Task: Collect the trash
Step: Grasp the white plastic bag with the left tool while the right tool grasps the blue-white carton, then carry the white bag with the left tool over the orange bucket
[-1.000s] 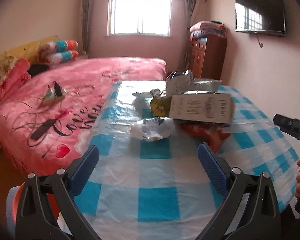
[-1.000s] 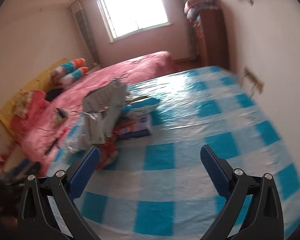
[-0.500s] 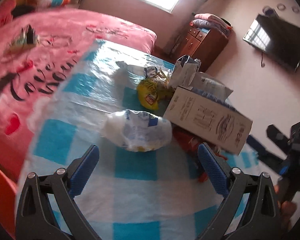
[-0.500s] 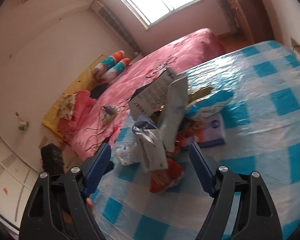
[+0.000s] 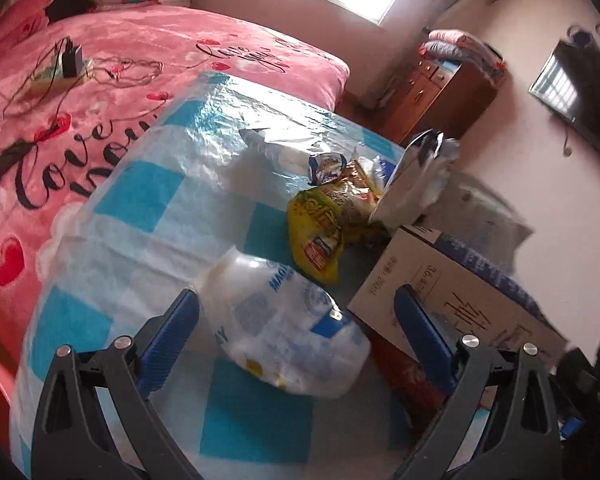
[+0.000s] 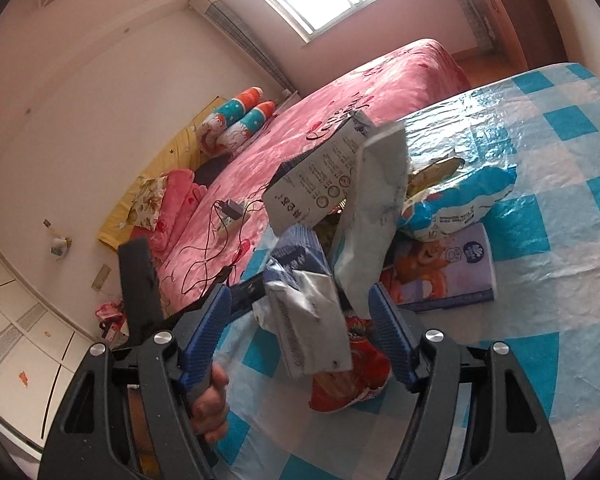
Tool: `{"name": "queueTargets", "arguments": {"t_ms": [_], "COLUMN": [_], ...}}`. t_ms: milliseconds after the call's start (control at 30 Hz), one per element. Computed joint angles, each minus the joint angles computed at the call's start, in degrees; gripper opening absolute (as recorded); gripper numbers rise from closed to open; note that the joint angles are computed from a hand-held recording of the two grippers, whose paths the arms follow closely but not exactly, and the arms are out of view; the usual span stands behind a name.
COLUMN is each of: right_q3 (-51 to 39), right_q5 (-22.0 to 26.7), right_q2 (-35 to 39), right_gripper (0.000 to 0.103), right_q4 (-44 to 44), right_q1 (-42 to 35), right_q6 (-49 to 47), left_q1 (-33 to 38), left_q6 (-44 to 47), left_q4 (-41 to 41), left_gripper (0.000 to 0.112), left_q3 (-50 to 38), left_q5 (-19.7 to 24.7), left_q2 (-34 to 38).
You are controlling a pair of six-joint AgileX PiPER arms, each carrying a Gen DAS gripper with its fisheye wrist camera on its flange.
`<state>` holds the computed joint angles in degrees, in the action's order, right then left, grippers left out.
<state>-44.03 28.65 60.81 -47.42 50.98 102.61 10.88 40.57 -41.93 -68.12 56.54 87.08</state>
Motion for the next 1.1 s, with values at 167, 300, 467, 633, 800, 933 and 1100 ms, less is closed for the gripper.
{"name": "queueTargets", "arguments": {"t_ms": [167, 300, 467, 633, 800, 933, 1100], "right_q3": [0.0, -0.8, -1.9, -4.2, -6.2, -8.3, -10.1], "right_q5": [1.1, 0.8, 2.4, 5.6, 9.8, 13.6, 16.6], "right_q2": [0.4, 1.5, 3.3, 5.6, 7.4, 9.3, 10.6], "right_gripper": [0.071, 0.071, 0.071, 0.071, 0.062, 0.056, 0.038], "right_q4": [-0.7, 0.1, -0.4, 1.3, -0.5, -1.8, -2.4], "right_q1": [0.7, 0.6, 1.8, 2.6, 5.3, 7.7, 10.1], "right_q6": [0.2, -0.5, -0.2, -2.4, -2.1, -1.5, -1.7], "left_q1": [-4.0, -3.6, -1.8, -0.6, 2.2, 3.5, 5.2], "left_q6": [-1.7, -1.4, 2.1, 4.2, 8.2, 9.3, 11.5], "left_q4": [7.7, 7.1, 2.9, 1.2, -2.2, -3.1, -4.2], "left_gripper": [0.08, 0.069, 0.048, 0.047, 0.034, 0.029, 0.028], "left_q3": [2.2, 2.3, 3.0, 4.0, 5.4, 5.8, 8.0], "left_q5": [-7.1, -7.6, -5.3, -4.6, -2.3, -0.2, 2.0], "left_q2": [-2.0, -2.0, -2.0, -2.6, -3.9, -4.7, -6.8]}}
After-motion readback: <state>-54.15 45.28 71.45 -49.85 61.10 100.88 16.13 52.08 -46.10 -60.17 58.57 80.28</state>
